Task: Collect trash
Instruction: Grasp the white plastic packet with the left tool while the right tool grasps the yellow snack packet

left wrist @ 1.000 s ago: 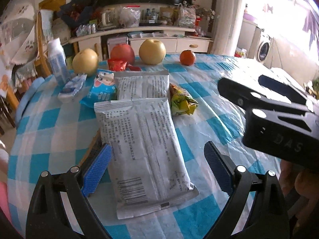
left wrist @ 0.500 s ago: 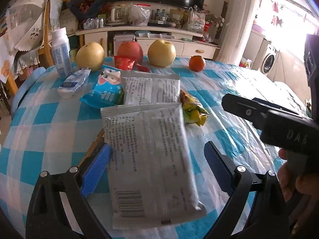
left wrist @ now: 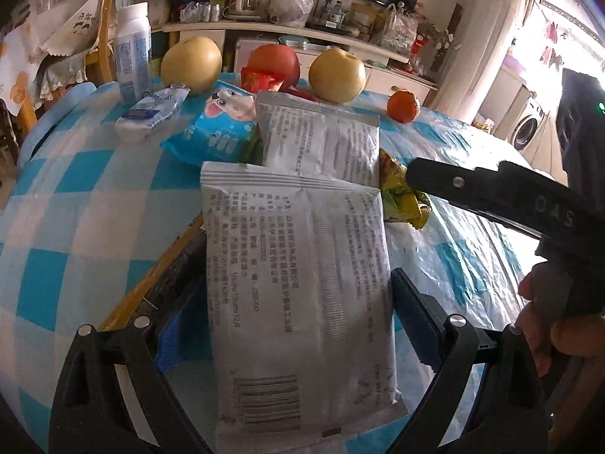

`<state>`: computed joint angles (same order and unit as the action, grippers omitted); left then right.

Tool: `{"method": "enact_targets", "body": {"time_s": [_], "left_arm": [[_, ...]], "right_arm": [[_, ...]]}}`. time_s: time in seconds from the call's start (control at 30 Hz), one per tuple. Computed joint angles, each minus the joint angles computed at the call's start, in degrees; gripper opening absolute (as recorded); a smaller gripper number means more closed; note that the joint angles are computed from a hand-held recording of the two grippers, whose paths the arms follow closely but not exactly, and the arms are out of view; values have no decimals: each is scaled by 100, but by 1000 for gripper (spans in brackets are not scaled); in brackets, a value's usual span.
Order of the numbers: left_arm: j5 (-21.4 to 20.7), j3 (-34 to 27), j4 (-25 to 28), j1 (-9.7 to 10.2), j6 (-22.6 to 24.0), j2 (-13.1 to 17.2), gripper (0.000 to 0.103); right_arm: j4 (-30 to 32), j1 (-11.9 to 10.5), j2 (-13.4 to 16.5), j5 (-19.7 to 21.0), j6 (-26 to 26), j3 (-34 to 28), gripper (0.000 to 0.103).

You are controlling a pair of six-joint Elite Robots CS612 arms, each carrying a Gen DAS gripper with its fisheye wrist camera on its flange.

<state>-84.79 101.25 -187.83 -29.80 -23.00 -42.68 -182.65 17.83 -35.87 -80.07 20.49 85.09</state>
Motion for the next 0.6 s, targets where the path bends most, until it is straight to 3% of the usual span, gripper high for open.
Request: {"method": "enact_targets", "body": {"time_s": [0.13,0.3,0.43,0.6], "left_arm": [[44,12,-40,0,-8,-3,82],[-81,23,-59,48,-77,-14,79],[-212,40,-73,108,-122,-27,78],[-396,103,-187,202,-212,-53,75]], "right_arm": [[116,19,90,27,-4,-151,83],[245,10,171,103,48,-273,72],[171,-14,177,262,24,-257,55],[132,-18,169,304,18,-236,45]]}}
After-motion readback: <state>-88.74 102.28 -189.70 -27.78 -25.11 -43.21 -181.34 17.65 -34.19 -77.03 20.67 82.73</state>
